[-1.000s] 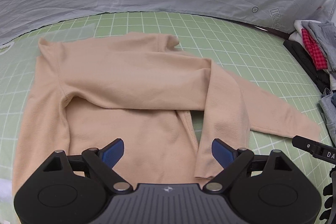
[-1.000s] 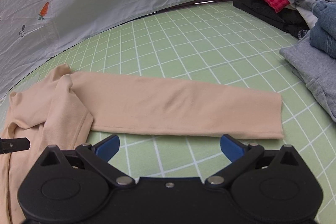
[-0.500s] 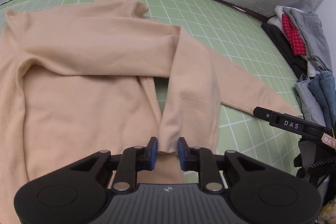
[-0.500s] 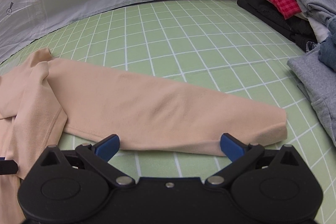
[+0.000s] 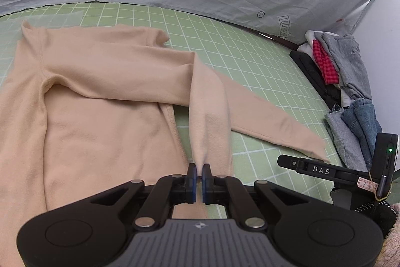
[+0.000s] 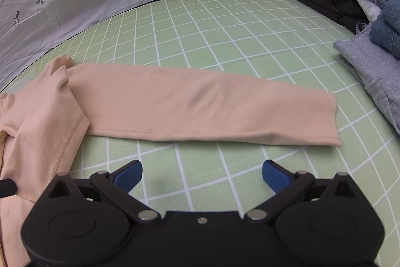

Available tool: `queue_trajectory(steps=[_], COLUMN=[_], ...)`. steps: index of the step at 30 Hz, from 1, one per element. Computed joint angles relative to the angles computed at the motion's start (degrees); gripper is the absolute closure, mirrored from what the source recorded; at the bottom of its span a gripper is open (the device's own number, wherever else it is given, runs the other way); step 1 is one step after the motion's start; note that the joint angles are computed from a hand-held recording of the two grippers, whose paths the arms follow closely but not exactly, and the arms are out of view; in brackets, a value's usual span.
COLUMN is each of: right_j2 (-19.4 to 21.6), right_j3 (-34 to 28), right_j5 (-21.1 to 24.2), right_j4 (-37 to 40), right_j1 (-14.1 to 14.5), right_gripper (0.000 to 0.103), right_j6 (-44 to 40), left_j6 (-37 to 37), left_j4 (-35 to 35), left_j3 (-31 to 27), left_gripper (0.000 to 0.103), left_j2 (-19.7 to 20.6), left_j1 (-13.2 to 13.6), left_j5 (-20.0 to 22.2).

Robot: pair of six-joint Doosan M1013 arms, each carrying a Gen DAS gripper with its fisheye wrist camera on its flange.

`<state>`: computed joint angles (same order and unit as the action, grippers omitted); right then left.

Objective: Fold clothes

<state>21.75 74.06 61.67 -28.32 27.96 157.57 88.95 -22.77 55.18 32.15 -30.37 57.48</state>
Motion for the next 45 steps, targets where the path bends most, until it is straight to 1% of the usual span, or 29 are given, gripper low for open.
queue_trajectory(steps=[5, 10, 15, 18, 23, 31, 35, 40, 45], right_j2=[-0.2, 0.3, 1.2, 1.9, 3.2, 5.2, 6.2, 7.1, 7.2], right_j3=[-0.1, -1.0, -2.3, -3.2, -5.1, -8.1, -9.6, -11.1, -11.3], right_j5=[0.2, 0.2, 0.5, 0.7, 1.6, 4.5, 6.2, 7.7, 8.0], right_j4=[-0.3, 0.5, 1.7, 2.3, 3.2, 4.0, 4.2, 4.0, 3.5], right_j1=[1.7, 3.2, 4.6, 5.4, 6.3, 7.9, 8.5, 9.1, 9.5], right_gripper=[0.0, 0.0, 0.0, 0.0, 0.0, 0.0, 0.0, 0.0, 0.0], right_j6=[-0.5, -1.3, -2.2, -2.9, -4.4, -6.6, -8.1, -9.6, -9.6], left_j6=[-2.1, -2.8, -4.3, -5.9, -9.6, -15.1, -18.3, -21.3, -22.6], left_j4=[0.0, -0.6, -0.7, -0.6, -0.4, 0.5, 1.7, 1.4, 2.7], left_j3=[5.5, 10.7, 14.7, 16.6, 19.8, 23.6, 24.9, 26.3, 27.0], left_gripper=[0.099, 0.099, 0.099, 0.099, 0.099, 0.099, 0.099, 0.099, 0.099], left_j2=[-3.8, -7.5, -10.4, -11.9, -13.8, -15.9, -16.4, -16.9, -17.2], left_j1=[1.0, 2.7, 4.3, 5.4, 7.1, 9.4, 10.3, 11.6, 11.8], left_j5=[-2.5, -4.8, -7.5, -8.1, -8.2, -8.9, -8.1, -7.0, -5.9])
